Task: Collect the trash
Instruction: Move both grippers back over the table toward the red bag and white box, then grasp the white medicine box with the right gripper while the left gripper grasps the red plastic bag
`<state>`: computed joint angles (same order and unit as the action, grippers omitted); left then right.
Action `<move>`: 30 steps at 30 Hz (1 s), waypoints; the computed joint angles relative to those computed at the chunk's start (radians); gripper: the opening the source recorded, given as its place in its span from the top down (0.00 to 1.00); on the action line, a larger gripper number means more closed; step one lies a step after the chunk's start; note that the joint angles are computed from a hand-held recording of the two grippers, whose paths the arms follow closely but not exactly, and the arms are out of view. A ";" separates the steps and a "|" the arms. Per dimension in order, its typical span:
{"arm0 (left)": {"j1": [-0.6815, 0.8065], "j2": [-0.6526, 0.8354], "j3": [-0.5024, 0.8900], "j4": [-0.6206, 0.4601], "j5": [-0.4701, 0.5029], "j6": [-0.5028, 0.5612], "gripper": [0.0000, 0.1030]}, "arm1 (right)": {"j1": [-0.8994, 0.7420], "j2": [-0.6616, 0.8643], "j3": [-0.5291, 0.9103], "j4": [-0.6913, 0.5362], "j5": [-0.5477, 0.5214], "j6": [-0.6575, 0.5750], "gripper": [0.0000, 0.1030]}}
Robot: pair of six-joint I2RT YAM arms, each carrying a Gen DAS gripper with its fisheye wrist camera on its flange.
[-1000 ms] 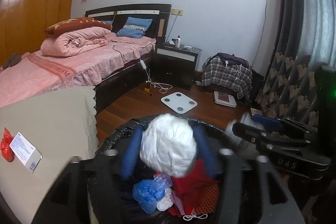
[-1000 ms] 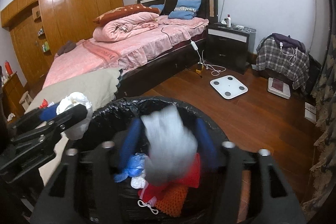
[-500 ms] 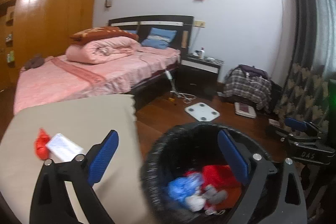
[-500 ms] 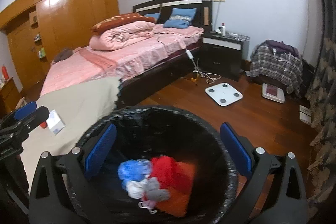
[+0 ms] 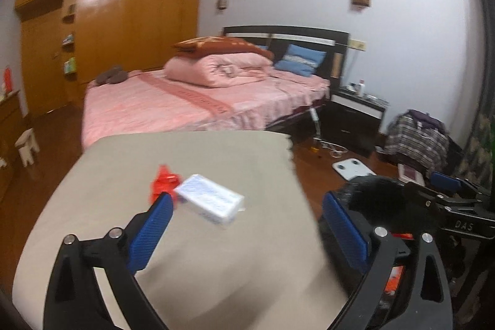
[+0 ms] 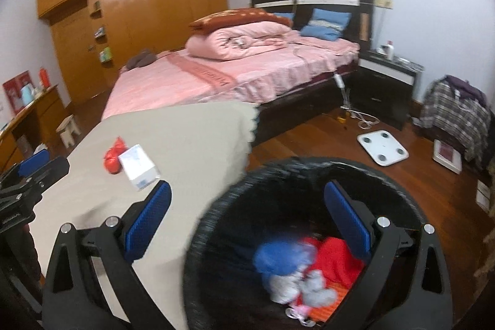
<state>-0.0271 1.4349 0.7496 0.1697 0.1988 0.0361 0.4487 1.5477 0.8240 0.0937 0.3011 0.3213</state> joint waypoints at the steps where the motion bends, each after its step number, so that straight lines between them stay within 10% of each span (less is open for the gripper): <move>1: 0.021 0.007 0.003 0.003 0.006 0.004 0.08 | 0.013 0.033 0.032 -0.001 -0.001 -0.002 0.06; 30: 0.296 0.481 0.312 0.078 0.030 0.099 0.08 | 0.110 0.938 1.085 -0.293 -0.187 -0.146 0.06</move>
<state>0.2685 1.9161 1.0620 0.2473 0.2292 0.1349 0.5584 2.4854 1.9090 -0.1995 0.1144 0.1749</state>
